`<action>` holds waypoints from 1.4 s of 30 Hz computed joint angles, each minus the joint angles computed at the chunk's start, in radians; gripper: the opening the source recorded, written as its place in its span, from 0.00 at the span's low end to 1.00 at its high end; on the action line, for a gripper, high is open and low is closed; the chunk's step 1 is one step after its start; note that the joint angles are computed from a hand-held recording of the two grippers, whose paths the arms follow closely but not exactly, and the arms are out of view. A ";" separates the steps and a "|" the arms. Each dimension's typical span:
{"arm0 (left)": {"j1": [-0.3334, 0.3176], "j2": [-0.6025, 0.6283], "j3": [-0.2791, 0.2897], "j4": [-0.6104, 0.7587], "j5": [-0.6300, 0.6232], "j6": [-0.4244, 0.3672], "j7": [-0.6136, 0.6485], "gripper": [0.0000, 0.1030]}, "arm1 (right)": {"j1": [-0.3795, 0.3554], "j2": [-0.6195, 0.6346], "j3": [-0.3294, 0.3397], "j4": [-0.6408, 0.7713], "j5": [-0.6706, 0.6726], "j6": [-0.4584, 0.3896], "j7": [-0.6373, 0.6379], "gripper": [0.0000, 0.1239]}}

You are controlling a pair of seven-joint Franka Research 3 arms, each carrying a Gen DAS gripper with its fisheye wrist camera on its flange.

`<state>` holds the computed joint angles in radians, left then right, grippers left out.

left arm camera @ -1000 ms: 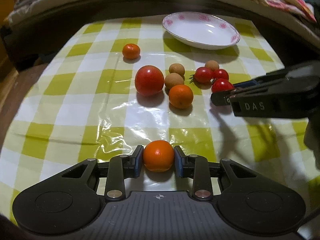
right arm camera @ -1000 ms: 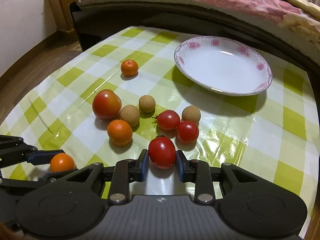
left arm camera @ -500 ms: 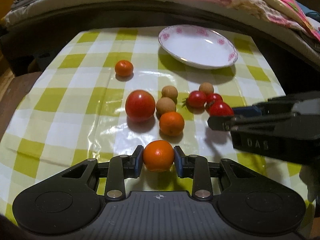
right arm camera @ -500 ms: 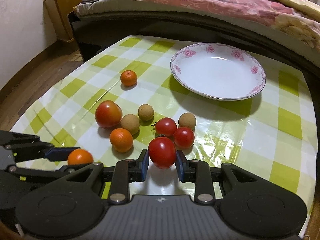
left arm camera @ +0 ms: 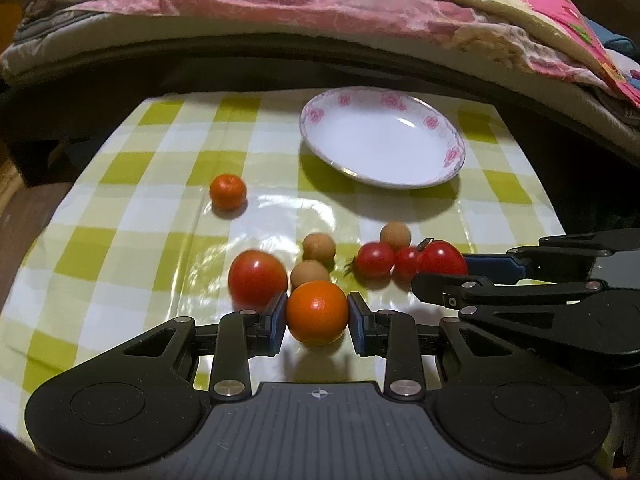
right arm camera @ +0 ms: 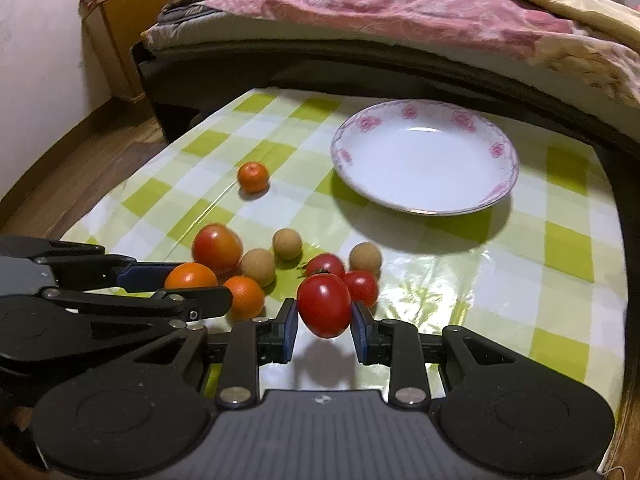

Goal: Organize fruits
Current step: 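Carry the orange tomato in the left tool over the white plate while the right tool carries the cherry tomato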

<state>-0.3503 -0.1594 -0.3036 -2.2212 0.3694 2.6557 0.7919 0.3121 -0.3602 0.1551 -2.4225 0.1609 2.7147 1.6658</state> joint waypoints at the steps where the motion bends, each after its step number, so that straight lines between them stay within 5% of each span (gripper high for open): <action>1: 0.001 0.008 0.000 0.009 0.003 0.003 0.000 0.38 | -0.005 0.001 0.001 0.001 -0.004 0.002 0.005 0.26; 19: -0.008 0.227 0.024 0.260 0.139 0.029 -0.008 0.37 | -0.097 0.101 -0.016 0.102 -0.105 0.066 0.112 0.26; 42: -0.040 0.425 0.083 0.462 0.144 0.001 0.045 0.37 | -0.087 0.315 -0.085 0.264 -0.143 0.090 0.072 0.26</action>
